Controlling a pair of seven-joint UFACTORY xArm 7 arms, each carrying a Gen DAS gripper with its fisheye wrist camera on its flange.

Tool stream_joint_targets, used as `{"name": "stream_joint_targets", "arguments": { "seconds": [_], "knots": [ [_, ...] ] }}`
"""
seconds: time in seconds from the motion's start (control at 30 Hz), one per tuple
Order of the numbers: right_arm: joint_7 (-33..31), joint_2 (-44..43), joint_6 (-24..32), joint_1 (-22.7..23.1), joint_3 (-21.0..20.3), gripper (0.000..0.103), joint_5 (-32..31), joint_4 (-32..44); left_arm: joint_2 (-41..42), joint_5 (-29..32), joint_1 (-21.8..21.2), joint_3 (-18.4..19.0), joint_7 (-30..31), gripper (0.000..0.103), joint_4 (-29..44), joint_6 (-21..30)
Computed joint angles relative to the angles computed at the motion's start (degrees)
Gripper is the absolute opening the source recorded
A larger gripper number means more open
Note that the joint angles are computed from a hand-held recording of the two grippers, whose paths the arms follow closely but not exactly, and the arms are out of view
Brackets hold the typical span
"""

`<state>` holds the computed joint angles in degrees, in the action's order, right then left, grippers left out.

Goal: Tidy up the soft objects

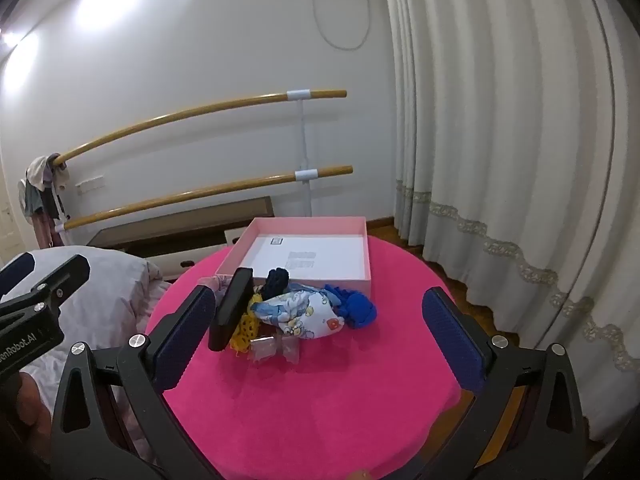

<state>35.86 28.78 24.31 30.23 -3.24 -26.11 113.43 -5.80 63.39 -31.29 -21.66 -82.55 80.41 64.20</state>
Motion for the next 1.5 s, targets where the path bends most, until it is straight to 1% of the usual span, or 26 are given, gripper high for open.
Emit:
{"name": "stream_joint_targets", "arguments": {
  "seconds": [0.03,0.07,0.17,0.2,0.23,0.3,0.37,0.4,0.43,0.53,0.57,0.6,0.67,0.73,0.77,0.9,1.23,1.5],
  "knots": [
    [0.43,0.04,-0.38,0.29,-0.49,0.103,-0.61,-0.05,-0.21,0.93,0.11,0.04,-1.37,0.103,-0.47,-0.75],
    [0.92,-0.04,-1.17,0.35,-0.72,0.103,-0.88,-0.41,-0.26,0.97,0.16,0.06,-1.4,0.103,-0.53,-0.98],
    [0.65,0.09,-1.24,-0.01,-0.32,0.103,-0.36,-0.28,-0.15,1.34,0.37,0.07,-1.64,0.103,-0.5,-1.41],
    [0.18,0.28,-1.03,-0.25,-0.07,0.103,0.01,0.12,0.0,2.97,-0.03,-0.81,-2.32,0.103,-0.06,0.38],
    [-0.77,0.75,-0.35,-0.68,0.36,0.103,0.68,1.25,1.25,3.37,-0.35,-1.19,-1.85,0.103,1.4,1.77],
    [-2.16,1.41,1.97,-0.75,0.55,0.103,1.42,4.34,1.68,4.02,-1.39,-1.09,-2.62,0.103,2.65,3.57],
    [-1.32,0.1,2.07,0.39,-0.12,0.103,0.51,3.44,3.55,5.28,-2.63,-1.47,-2.55,0.103,5.02,6.6],
    [-2.19,0.58,2.43,0.44,-0.24,0.103,1.26,4.56,3.21,6.09,-3.51,-1.26,-3.9,0.103,4.03,7.03],
    [-0.67,-0.2,1.71,0.63,-0.63,0.103,-0.16,3.28,2.43,5.72,-3.71,-0.6,-3.78,0.103,3.4,6.41],
    [0.05,-0.57,1.06,0.65,-0.81,0.103,-1.07,2.73,4.08,6.87,-4.93,-0.51,-3.8,0.103,5.44,8.04],
    [0.22,-0.6,1.03,0.73,-0.84,0.103,-1.36,2.76,3.24,7.01,-5.33,-0.28,-4.31,0.103,4.64,8.04],
    [-0.23,-0.39,1.12,0.33,-0.44,0.103,-1.01,3.21,2.44,7.21,-5.64,-0.37,-4.78,0.103,3.89,8.25],
    [1.05,-0.98,0.17,0.89,-1.14,0.103,-2.13,1.91,2.88,7.66,-5.95,-0.78,-4.94,0.103,4.49,9.01],
    [1.14,-1.1,-0.19,0.54,-0.94,0.103,-2.14,1.67,3.21,7.69,-6.36,-1.03,-4.7,0.103,5.13,9.75],
    [2.22,-1.82,-0.89,0.96,-1.46,0.103,-2.96,0.34,3.23,7.67,-6.53,-0.94,-4.78,0.103,5.07,9.86],
    [2.48,-1.99,-1.05,0.51,-0.97,0.103,-3.16,-0.05,2.66,6.92,-6.33,-0.61,-4.61,0.103,4.41,9.08],
    [5.51,-2.69,-2.01,1.38,-1.74,0.103,-6.09,-1.86,1.67,6.22,-5.88,-0.87,-4.34,0.103,3.88,8.38],
    [5.62,-2.8,-2.18,0.98,-1.24,0.103,-6.41,-2.17,0.93,6.08,-5.18,-1.48,-4.44,0.103,3.07,8.07]
  ]
}}
